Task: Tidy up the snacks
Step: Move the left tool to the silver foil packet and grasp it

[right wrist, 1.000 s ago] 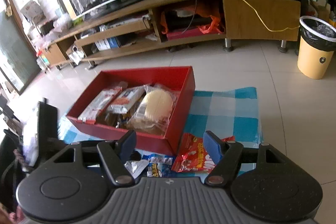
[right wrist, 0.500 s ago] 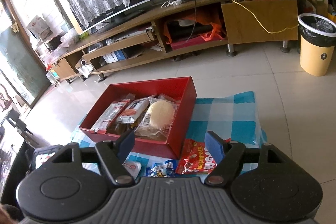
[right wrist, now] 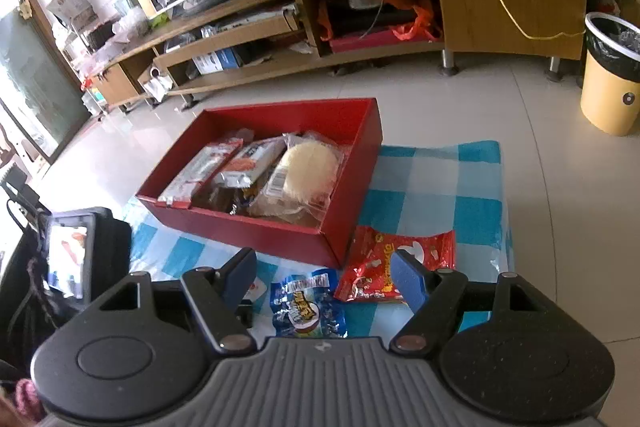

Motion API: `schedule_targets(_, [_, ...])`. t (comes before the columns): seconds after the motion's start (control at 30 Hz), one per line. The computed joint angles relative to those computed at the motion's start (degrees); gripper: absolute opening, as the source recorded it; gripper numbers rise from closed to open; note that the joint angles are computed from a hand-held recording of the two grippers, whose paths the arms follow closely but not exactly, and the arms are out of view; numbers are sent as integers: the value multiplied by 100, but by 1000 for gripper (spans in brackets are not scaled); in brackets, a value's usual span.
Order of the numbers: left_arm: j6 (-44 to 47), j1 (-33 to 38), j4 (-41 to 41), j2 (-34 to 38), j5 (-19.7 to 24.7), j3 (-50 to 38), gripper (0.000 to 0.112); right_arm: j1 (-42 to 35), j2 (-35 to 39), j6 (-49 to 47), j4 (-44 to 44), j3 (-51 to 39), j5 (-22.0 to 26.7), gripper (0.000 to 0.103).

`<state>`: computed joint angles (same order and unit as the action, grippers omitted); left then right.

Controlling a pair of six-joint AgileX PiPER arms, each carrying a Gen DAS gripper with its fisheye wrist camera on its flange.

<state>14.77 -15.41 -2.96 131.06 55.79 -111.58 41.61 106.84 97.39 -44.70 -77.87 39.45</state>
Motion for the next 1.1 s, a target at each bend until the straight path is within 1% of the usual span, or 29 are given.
schedule_targets(0.03, [257,51,-88,-55,-31,79,71,-20,50,-103,97,-52,8,73])
schedule_targets(0.1, [660,174,-226,-168,-13,203,53,-46,184,-344,314,-215,62,73])
schedule_targets(0.17, [915,299,-314,-240,197,233,42,-67,323,-608,527,-383,66,73])
schedule_targets(0.23, [1199,524,-479,-188,409,131,35,-73,490,-906,785,-579,81,73])
schedule_targets(0.27, [1349,631,-550,-162,436,126,30,-78,562,-1005,886,-651,81,73])
schedule_targets(0.3, [1506,735,-614,-254,426,258,29,-93,660,-1140,1031,-747,86,73])
schedule_targets(0.37, [1773,883,-710,-456,310,594,30,-118,848,-1393,1303,-923,131,73])
schedule_targets(0.43, [2050,1009,-833,-545,232,770,36,-169,1057,-1763,1683,-1101,136,73])
schedule_targets(0.47, [2076,1042,-854,-542,276,671,57,-177,1139,-1897,1811,-1184,181,73])
schedule_targets(0.5, [2017,1017,-841,-556,174,664,83,-186,1255,-2070,1944,-1313,276,73])
schedule_targets(0.53, [2084,1004,-955,-581,-11,695,89,-196,1338,-2192,2044,-1405,347,73])
schedule_targets(0.63, [2936,894,-1441,-721,-539,851,90,-234,1470,-2312,2212,-1480,414,73])
schedule_targets(0.7, [3855,769,-1744,-683,-670,815,92,-268,1510,-2419,2337,-1465,421,73])
schedule_targets(0.73, [4202,685,-1750,-666,-776,849,92,-289,1526,-2466,2404,-1436,411,74])
schedule_targets(0.77, [4400,536,-1635,-614,-920,836,92,-311,1547,-2519,2468,-1442,439,74])
schedule_targets(0.8, [4554,462,-1565,-550,-972,812,92,-336,1559,-2562,2529,-1415,433,74])
schedule_targets(0.83, [4672,423,-1500,-368,-914,640,91,-364,1560,-2611,2599,-1368,394,74])
schedule_targets(0.87, [4651,389,-1405,-184,-775,444,86,-392,1564,-2650,2649,-1332,362,73])
schedule_targets(0.9, [4591,368,-1343,-56,-598,317,86,-420,1575,-2693,2703,-1303,345,73])
schedule_targets(0.93, [4624,421,-1510,34,-427,187,85,-452,1594,-2743,2760,-1292,331,74])
schedule_targets(0.97, [4575,456,-1579,139,-155,-42,80,-470,1597,-2747,2756,-1263,288,77])
schedule_targets(1.0, [4490,484,-1604,245,142,-292,70,-474,1594,-2752,2746,-1258,269,78])
schedule_targets(1.03, [4354,532,-1638,362,452,-553,66,-484,1590,-2759,2761,-1251,250,78])
schedule_targets(1.07, [4177,583,-1653,462,666,-760,60,-489,1589,-2771,2773,-1250,238,79])
schedule_targets(1.1, [4070,623,-1650,482,750,-828,55,-491,1594,-2795,2789,-1259,240,79])
